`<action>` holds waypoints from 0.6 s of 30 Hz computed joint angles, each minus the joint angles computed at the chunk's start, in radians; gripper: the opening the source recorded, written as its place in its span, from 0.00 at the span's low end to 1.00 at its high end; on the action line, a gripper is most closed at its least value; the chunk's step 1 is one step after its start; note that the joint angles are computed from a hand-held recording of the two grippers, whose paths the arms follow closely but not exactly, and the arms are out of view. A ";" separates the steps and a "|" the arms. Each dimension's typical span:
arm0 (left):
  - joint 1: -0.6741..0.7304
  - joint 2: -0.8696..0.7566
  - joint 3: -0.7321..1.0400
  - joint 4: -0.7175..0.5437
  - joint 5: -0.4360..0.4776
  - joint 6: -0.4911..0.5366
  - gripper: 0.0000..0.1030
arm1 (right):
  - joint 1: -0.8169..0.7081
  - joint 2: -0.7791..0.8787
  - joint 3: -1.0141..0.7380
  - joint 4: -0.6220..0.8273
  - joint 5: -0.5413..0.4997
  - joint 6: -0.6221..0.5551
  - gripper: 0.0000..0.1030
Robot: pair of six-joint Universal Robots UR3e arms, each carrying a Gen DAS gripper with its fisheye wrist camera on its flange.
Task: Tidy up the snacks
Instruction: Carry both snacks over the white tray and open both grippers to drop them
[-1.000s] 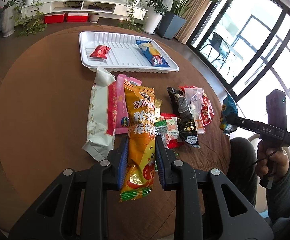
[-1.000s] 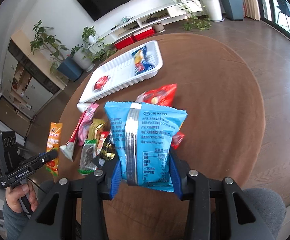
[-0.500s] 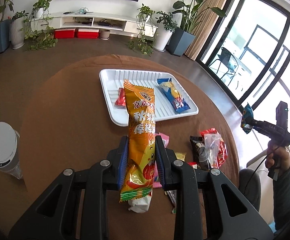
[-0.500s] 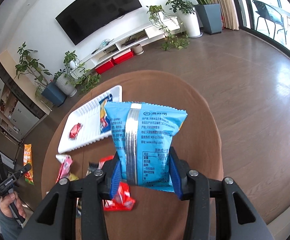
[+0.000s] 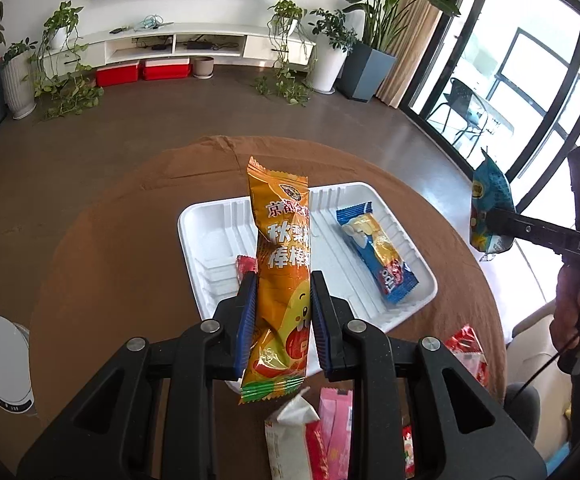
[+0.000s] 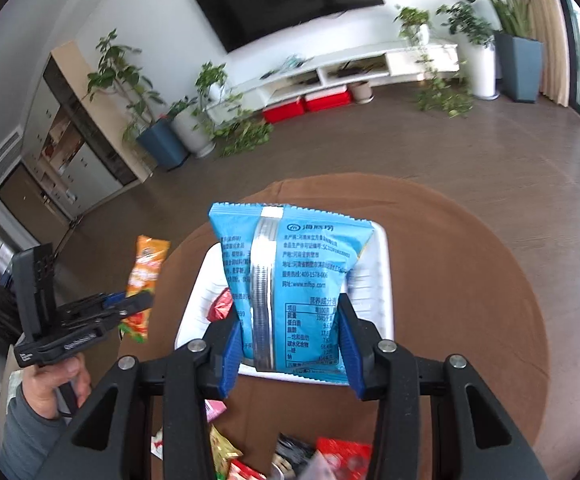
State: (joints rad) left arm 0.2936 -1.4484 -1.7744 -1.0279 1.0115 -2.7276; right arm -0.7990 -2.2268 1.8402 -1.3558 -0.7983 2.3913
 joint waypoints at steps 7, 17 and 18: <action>-0.090 -0.247 0.095 0.122 0.087 -0.057 0.23 | 0.471 0.406 0.038 -0.660 -0.257 0.439 0.44; -0.161 -0.437 0.146 0.250 0.141 -0.111 0.23 | 0.601 0.584 0.050 -0.819 -0.381 0.506 0.44; -0.169 -0.449 0.147 0.262 0.146 -0.120 0.23 | 0.608 0.595 0.052 -0.830 -0.394 0.512 0.44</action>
State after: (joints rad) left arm 0.1251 -1.8971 -1.6272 -0.7661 1.1574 -2.8472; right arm -0.1911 -1.6315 1.8918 -2.1857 -1.1919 2.9032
